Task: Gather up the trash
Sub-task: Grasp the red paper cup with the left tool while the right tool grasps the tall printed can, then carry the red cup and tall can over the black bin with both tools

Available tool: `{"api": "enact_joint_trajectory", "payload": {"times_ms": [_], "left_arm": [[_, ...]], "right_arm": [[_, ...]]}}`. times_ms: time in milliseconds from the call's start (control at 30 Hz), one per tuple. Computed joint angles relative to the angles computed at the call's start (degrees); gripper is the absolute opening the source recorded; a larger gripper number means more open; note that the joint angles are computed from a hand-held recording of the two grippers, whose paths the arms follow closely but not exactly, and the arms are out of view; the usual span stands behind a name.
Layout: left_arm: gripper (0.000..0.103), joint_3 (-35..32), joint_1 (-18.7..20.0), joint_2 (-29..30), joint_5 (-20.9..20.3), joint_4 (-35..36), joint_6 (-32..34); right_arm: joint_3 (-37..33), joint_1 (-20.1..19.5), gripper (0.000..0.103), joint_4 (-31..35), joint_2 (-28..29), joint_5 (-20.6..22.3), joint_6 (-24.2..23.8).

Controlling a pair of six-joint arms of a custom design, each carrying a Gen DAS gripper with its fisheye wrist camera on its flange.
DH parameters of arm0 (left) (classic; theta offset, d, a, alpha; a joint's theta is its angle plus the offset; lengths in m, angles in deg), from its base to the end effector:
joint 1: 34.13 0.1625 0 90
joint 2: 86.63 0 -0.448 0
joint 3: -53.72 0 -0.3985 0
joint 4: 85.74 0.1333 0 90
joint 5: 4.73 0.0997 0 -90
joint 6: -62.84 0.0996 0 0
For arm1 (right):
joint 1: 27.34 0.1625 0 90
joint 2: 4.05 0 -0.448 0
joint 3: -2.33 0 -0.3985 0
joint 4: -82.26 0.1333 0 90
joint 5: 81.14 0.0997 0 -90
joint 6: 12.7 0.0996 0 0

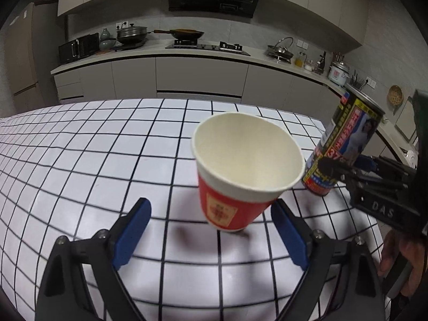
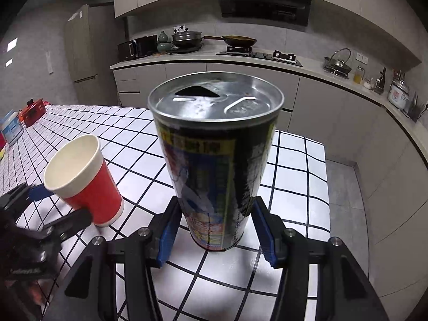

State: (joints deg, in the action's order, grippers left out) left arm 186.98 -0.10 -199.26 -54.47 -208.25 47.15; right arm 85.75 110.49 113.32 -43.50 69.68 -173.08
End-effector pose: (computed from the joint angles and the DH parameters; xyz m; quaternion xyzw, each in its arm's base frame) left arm -0.1494 -0.3394 0.3817 0.2881 0.8890 -0.2792 0.2206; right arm 0.4380 -0.3342 0.0978 0.1444 -0.8454 0.3721 0.3550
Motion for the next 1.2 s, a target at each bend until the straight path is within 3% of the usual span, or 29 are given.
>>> {"api": "enact_joint_trajectory", "payload": {"times_ms": [300,367,400,900,1200], "left_arm": [[0.078,-1.9,4.1,4.9,-3.8,-5.6,1.6],[0.064,-2.1,4.7,5.8,-4.8,-6.1,1.7],[0.063,-2.0,4.5,6.1,-4.9,-6.3,1.6],[0.062,-2.1,2.5,2.5,-1.3,-3.0,1.2],[0.062,-2.0,-0.3,-1.1,-0.3,0.9,0.2]], "right_arm": [[0.2,-0.3,0.055,-0.7,-0.3,-0.5,-1.3],[0.3,-0.4,0.056,-0.7,-0.4,-0.6,-1.4],[0.1,-0.4,0.056,-0.6,-0.3,-0.5,-1.5],[-0.8,-1.0,0.056,-2.4,0.9,0.3,0.0],[-2.2,1.2,0.055,2.6,1.4,-0.4,3.1]]}}
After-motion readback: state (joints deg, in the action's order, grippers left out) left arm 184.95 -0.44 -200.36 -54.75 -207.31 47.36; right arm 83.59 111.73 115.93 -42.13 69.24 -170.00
